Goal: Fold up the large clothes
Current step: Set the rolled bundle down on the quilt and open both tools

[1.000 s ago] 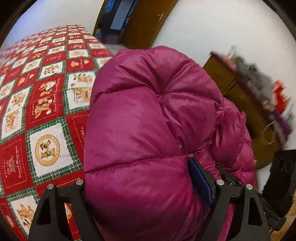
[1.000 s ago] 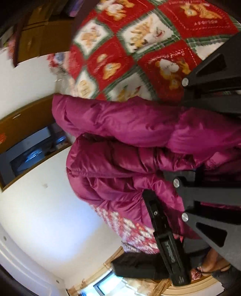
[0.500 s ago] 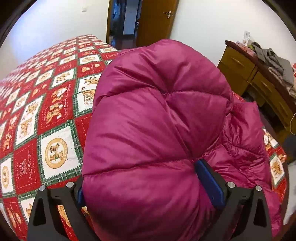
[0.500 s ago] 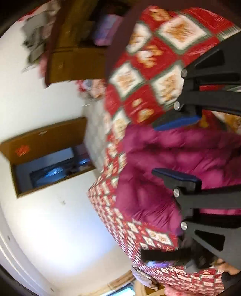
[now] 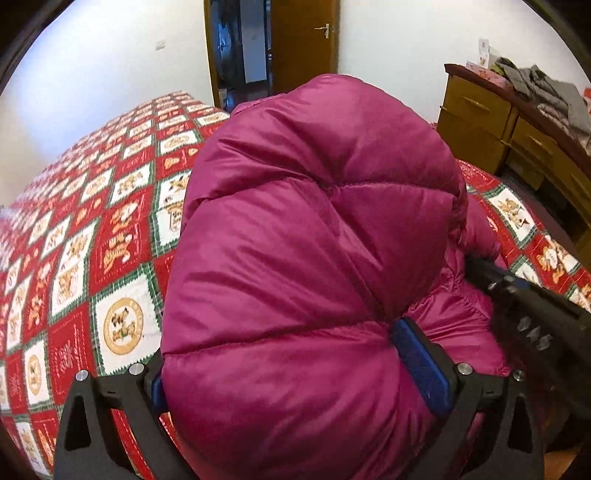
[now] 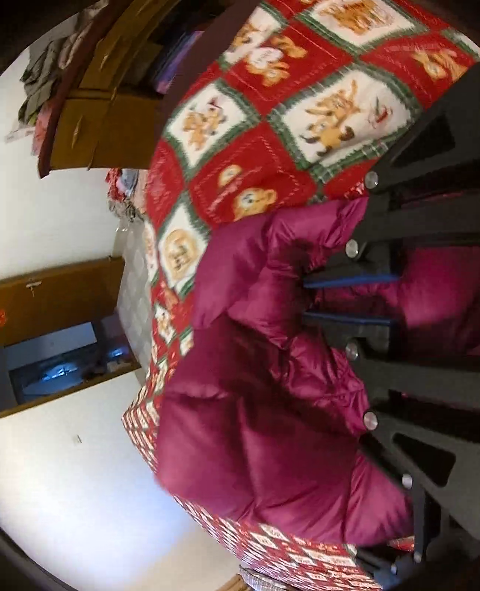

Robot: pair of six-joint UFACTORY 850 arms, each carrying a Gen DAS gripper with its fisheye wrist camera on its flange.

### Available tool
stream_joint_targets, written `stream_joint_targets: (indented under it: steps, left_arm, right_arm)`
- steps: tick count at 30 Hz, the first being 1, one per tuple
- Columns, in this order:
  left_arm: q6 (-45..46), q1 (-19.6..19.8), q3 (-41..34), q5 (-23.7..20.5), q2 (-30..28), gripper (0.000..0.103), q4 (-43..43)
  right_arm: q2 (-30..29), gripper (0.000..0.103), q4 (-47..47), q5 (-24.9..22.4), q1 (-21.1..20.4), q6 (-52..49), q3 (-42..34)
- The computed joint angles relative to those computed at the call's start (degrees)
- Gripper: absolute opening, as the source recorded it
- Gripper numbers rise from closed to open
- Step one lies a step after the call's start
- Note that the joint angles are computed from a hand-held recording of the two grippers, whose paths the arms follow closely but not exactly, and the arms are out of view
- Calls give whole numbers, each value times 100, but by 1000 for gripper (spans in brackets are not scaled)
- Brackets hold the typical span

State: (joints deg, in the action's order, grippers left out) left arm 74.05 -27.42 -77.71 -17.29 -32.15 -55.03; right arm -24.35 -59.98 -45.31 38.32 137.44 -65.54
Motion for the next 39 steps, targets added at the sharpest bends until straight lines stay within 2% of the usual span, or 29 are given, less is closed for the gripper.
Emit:
stream_joint_targets:
  steps: [4,9,13,15,17,18,21,23,28,32,39]
  left_arm:
    - [17,-54,9,162,-24,102,50]
    - [373,-7,1,59,-68,103,-328]
    - [225,0,-32,16,-82,103,-175]
    - [-27,50,-102,-206,-92,102,139]
    - [-264,124,-132,-509,-42,102,592]
    - [-151,182,-75,-597,36,102,614]
    - [92,319,105,-725,234,102,427]
    - [51,377,206,-801,327,102,413]
    - [222,456,502,-854,580,102,315]
    - [472,523,595,-923,644,102,210]
    - [-78,668,207,-1612,378,102,479]
  right_arm:
    - [-80,12,12,-207,47,126,-62]
    - [-282,12,320,-575,129,-177,-389]
    - [-330,12,431,-721,139,-283,-465]
    - [-369,14,606,-878,178,-571,-582]
    - [-402,19,844,-1217,369,-925,-792]
    - [-406,25,827,-1355,485,-933,-850]
    - [-413,57,710,-1776,907,-793,-1004]
    - [-466,57,852,-2020,1075,-836,-1140]
    - [-503,57,950,-1864,1181,-396,-1134]
    - [-495,57,1034,-1524,1186,-51,-1005]
    - [-242,57,936,-1257,1224,-30,-798]
